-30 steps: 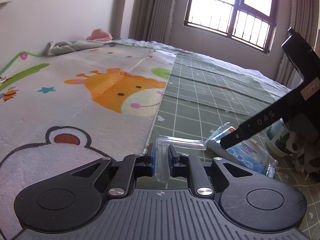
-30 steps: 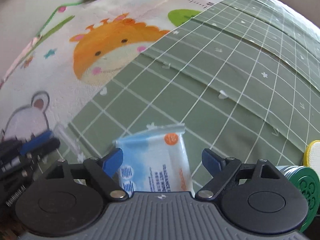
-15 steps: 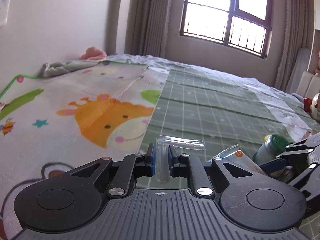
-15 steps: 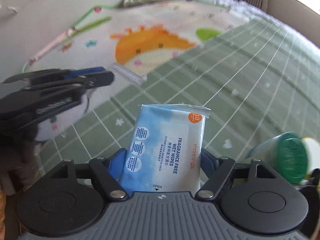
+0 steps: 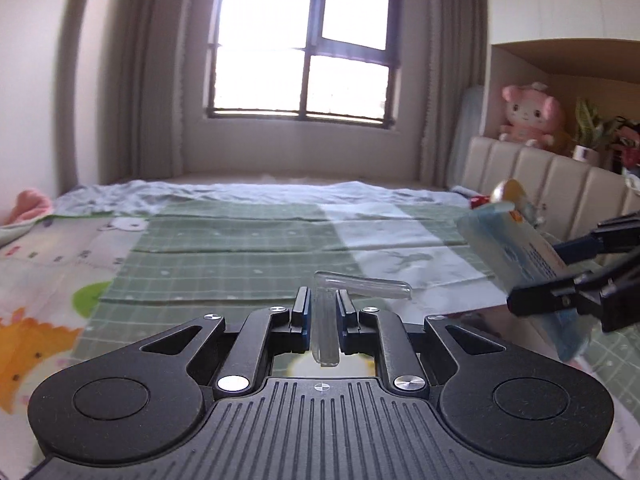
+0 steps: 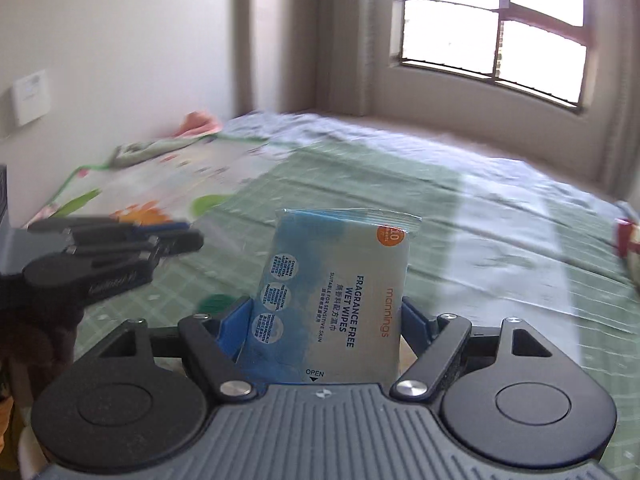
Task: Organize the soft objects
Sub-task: 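Drop the wipes into the pink box from the right gripper while the left drops the plastic, then grasp the black round hat by its brim with the left gripper and lift it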
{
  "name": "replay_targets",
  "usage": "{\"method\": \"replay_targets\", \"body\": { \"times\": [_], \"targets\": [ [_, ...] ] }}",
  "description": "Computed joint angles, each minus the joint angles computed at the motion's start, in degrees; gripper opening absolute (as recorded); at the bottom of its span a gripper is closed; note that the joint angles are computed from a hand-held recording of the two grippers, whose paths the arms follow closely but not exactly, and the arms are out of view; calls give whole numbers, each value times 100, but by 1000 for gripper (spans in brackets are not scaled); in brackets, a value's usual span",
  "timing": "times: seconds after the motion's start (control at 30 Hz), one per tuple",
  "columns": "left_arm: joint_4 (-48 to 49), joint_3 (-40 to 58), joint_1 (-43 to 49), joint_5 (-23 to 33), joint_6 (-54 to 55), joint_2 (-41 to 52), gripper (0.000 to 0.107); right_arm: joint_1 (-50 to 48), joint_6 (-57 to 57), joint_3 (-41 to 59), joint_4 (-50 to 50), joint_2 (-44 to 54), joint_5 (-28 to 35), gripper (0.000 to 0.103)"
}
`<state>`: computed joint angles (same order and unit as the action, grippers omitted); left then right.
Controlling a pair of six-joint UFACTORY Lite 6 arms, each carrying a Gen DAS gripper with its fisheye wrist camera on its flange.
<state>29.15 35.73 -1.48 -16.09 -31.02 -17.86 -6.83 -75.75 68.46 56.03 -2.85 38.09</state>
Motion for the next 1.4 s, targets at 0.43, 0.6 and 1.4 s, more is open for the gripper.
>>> {"method": "replay_targets", "body": {
  "times": [0.43, 0.6, 1.4],
  "targets": [
    [2181, 4464, -2234, -129, -3993, 5601, 17, -2405, -126, 2784, 129, 3569, 1061, 79],
    [1574, 3307, -1944, -344, -3124, 4679, 18, -2535, -152, 2786, 381, 4066, 1059, 79],
    [1512, -1399, 1661, -3157, -2442, 2606, 18, -473, -8460, -5448, 7136, -351, -7, 85]
  ]
}}
